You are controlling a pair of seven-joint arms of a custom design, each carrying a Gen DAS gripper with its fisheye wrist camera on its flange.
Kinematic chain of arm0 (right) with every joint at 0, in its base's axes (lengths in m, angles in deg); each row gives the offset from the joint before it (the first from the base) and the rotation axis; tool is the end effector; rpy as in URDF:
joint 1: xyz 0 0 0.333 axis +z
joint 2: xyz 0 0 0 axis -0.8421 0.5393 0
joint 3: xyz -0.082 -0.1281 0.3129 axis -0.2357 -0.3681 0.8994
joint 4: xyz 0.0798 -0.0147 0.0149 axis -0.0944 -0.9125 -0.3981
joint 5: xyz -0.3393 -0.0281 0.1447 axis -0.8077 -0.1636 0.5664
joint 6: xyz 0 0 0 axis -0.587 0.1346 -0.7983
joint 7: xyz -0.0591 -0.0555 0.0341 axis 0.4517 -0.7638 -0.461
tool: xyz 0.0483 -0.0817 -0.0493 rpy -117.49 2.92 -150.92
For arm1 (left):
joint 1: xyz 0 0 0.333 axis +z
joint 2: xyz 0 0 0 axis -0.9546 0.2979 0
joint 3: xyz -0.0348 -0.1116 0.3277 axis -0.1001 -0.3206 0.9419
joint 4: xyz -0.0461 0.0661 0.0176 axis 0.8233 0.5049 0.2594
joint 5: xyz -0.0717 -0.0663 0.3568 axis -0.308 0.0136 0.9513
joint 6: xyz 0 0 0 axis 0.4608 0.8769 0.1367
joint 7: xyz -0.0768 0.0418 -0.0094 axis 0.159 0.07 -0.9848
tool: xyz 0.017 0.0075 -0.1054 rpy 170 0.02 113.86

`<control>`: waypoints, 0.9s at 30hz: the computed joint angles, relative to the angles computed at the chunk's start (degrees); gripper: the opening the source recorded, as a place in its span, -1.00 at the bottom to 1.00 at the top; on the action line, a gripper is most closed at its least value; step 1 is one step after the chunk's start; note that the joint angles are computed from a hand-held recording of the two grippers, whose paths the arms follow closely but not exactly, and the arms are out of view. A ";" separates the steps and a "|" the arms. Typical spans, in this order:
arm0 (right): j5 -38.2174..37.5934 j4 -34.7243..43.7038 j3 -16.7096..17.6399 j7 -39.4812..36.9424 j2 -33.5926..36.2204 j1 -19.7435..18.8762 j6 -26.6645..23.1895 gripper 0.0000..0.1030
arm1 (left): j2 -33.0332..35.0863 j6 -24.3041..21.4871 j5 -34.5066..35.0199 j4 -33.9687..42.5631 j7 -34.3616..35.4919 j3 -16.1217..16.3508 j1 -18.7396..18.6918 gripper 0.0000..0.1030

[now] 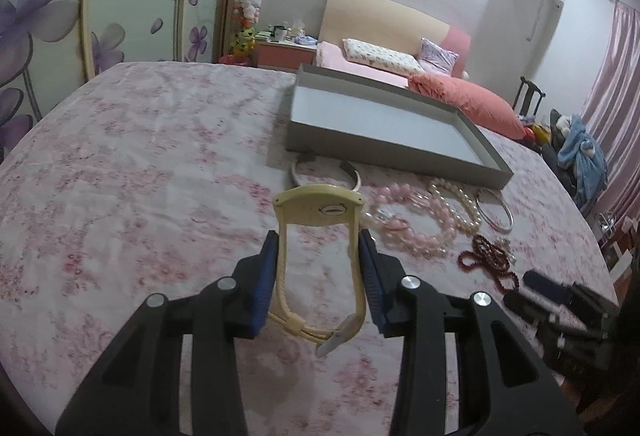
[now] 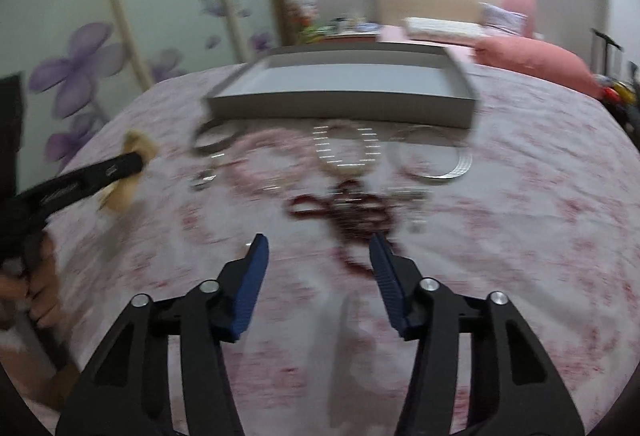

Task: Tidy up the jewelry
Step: 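Grasp the yellow watch with the left gripper while the right gripper approaches the pearl earring, then lift the yellow watch with the left gripper while the right gripper grasps the pearl earring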

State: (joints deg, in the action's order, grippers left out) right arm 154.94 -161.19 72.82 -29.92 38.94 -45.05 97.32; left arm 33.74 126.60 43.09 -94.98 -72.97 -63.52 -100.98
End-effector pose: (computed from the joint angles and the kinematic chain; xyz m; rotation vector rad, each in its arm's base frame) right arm 0.5583 0.1529 0.3776 -2.1024 0.9902 -0.2236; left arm 0.4533 -0.3772 0.3804 -2.0930 1.2202 -0.7715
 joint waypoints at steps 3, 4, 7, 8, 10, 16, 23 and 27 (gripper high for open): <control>-2.52 -1.19 0.49 0.14 -0.70 1.07 -0.63 -0.18 | -0.86 -0.54 0.56 -0.83 -0.74 0.03 0.02 -0.24; -3.98 -1.09 0.55 1.11 -0.46 1.51 -0.60 -0.22 | -1.05 -0.73 0.65 -1.01 -0.81 -0.01 0.08 -0.24; -6.58 -1.10 1.00 3.04 0.15 2.49 0.85 -0.31 | -1.64 -0.60 1.02 -1.76 -1.26 -0.13 0.49 -0.24; -7.10 -1.12 1.23 3.45 0.29 2.70 1.32 -0.32 | -1.74 -0.59 0.98 -1.95 -1.37 -0.19 0.62 -0.24; -7.70 -0.89 1.66 4.03 0.69 2.94 2.29 -0.37 | -1.65 -0.45 0.91 -1.93 -1.35 -0.27 0.87 -0.24; -12.59 -0.42 2.16 8.42 1.42 3.00 3.08 -0.51 | -1.69 -0.15 1.16 -2.13 -1.46 -0.35 1.18 -0.24; -13.45 -0.38 3.01 9.64 1.84 2.48 5.02 -0.72 | -1.02 -0.04 1.14 -1.31 -0.74 -0.40 1.00 -0.24; -12.03 -0.53 3.37 8.89 1.57 1.60 4.29 -0.73 | -0.81 -0.35 1.02 -0.87 -0.31 -0.40 0.63 -0.24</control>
